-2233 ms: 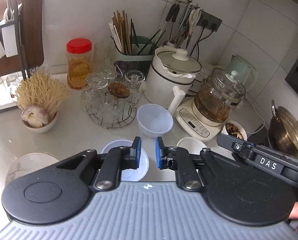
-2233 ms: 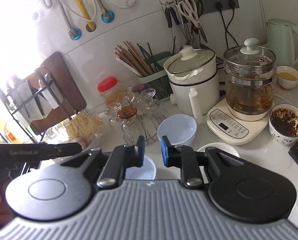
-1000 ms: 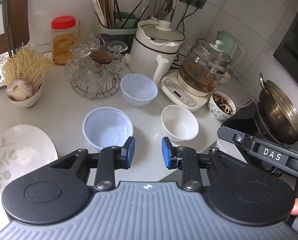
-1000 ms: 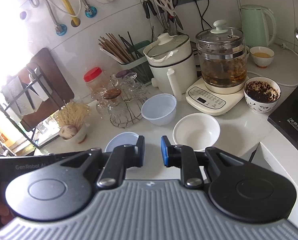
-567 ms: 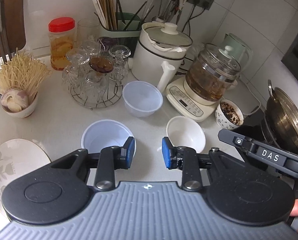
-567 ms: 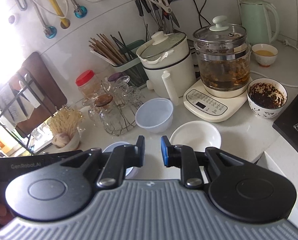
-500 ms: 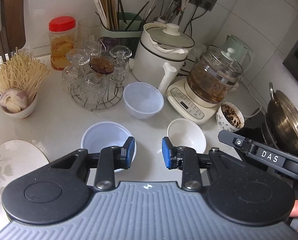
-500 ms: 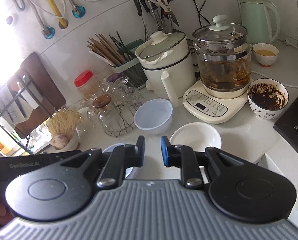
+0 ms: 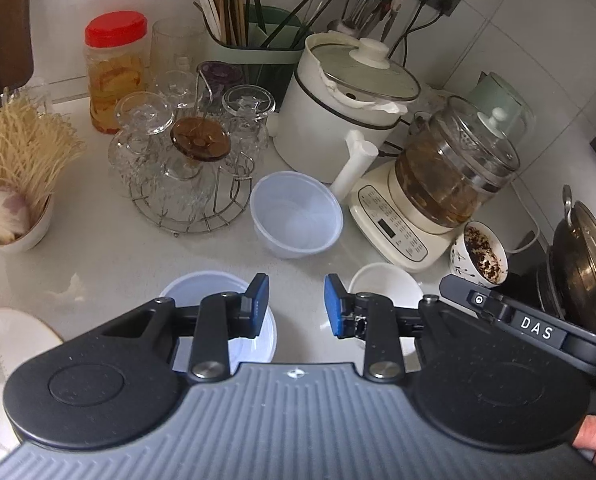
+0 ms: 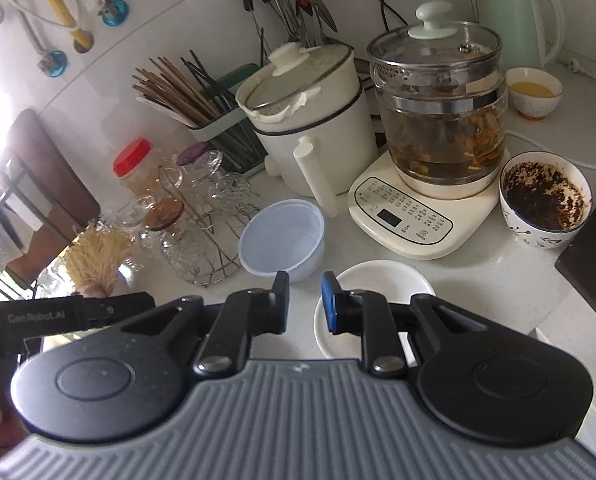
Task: Organize plates and bowls
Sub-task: 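Move both tools to the second translucent plastic bowl by the kettle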
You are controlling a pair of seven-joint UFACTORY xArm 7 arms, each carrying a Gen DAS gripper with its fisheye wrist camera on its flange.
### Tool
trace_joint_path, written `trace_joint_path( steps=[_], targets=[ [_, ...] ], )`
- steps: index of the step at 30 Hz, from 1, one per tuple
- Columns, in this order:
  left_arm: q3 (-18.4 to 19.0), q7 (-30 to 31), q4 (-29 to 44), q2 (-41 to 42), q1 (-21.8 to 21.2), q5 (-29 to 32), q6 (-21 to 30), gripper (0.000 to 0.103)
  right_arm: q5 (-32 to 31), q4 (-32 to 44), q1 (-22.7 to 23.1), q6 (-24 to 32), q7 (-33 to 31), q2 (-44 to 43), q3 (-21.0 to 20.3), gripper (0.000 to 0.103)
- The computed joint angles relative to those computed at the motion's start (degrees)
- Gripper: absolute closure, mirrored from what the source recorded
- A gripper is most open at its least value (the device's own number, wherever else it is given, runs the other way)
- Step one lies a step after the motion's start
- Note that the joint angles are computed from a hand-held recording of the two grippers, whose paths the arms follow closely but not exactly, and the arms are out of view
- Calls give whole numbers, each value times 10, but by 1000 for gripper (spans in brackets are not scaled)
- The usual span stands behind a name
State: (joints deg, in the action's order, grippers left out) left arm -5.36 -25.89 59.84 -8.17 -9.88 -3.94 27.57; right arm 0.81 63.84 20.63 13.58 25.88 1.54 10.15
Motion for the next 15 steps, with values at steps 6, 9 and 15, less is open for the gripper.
trace_joint_path(
  steps=[6,9,15],
  targets=[
    [8,7,44,51,8,2,2,59,31,52,-3,2,-27,53,1,60],
    [13,27,69,81,11,-20,8,59,50,83,-7,15,-37,81,4,60],
    [14,83,123,145,28,-75,23,59,59,156,-4,38,-32,148,-1,60]
  ],
)
